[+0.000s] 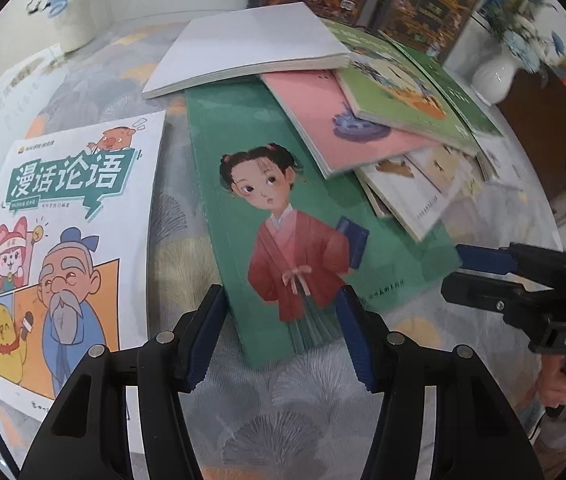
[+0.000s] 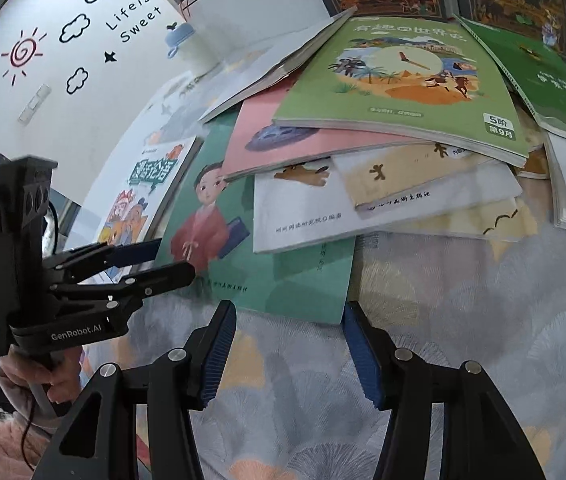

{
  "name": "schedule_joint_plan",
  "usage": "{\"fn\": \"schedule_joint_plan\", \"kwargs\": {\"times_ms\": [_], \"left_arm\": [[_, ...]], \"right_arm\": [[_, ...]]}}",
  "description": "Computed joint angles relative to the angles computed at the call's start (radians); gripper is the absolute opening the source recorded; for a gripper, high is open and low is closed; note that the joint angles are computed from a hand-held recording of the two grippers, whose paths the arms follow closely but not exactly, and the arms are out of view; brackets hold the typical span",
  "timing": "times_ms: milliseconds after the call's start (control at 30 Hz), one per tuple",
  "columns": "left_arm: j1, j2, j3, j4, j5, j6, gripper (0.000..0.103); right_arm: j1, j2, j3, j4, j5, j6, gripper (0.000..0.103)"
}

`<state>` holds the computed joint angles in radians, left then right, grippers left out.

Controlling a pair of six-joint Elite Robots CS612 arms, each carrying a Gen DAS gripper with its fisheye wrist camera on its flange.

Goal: Organize books

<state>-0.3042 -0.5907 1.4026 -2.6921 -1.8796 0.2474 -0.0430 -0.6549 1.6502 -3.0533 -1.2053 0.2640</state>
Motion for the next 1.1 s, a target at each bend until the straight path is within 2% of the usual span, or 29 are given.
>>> {"fn": "schedule_joint_plan", "kwargs": {"times_ms": [100,167,200,267,333,500,600,667,800,900,1000,1033,1100], "left_arm": [[-0.015,0.009,-0.013,-0.023,0.055,-0.012,0.053],[-0.018,0.019,-0.028,-0.029,0.067,-0.032,0.056],[-0.017,0.021,-0.035,-0.017,0.062,-0.042,0.055],[-0.018,0.017,-0.031,-0.017,0.069,-0.010,0.054],[-0.022,0.012,-0.010,-0.058,0.084,0.050,0.055],[-0.017,-0.006,0.016,-0.038,0.078,0.089,0.055],[-0.022,-0.036,0.080,-0.078,0.104,0.132,0.055],[-0.019,-0.052,0.113,-0.087,0.096,0.142,0.055],[-0.003,-0.075,0.157,-0.074,0.046,0.159,0.054],[0.012,-0.085,0.180,-0.063,-0.024,0.209,0.054],[0.034,-0.071,0.147,-0.001,-0.111,0.211,0.054],[0.041,-0.062,0.124,0.030,-0.136,0.196,0.054],[0.045,-0.043,0.084,0.047,-0.146,0.173,0.048]], "right_arm": [[-0.008,0.023,-0.037,-0.009,0.013,0.009,0.052],[-0.004,0.029,-0.057,0.005,-0.004,-0.003,0.057],[-0.002,0.026,-0.059,0.022,0.000,-0.014,0.063],[0.014,0.019,-0.066,0.057,-0.051,-0.075,0.063],[0.026,0.014,-0.068,0.082,-0.089,-0.107,0.064],[0.024,-0.006,-0.040,0.110,-0.043,-0.140,0.064],[0.035,-0.022,-0.006,0.095,-0.054,-0.128,0.064],[0.044,-0.041,0.034,0.077,-0.055,-0.124,0.064],[0.048,-0.075,0.119,0.063,0.032,-0.112,0.063],[0.050,-0.096,0.170,0.056,0.069,-0.124,0.062],[0.020,-0.088,0.192,0.010,0.141,-0.069,0.058],[0.010,-0.080,0.194,-0.011,0.160,-0.044,0.053],[-0.018,-0.050,0.185,-0.065,0.237,0.015,0.048]]}}
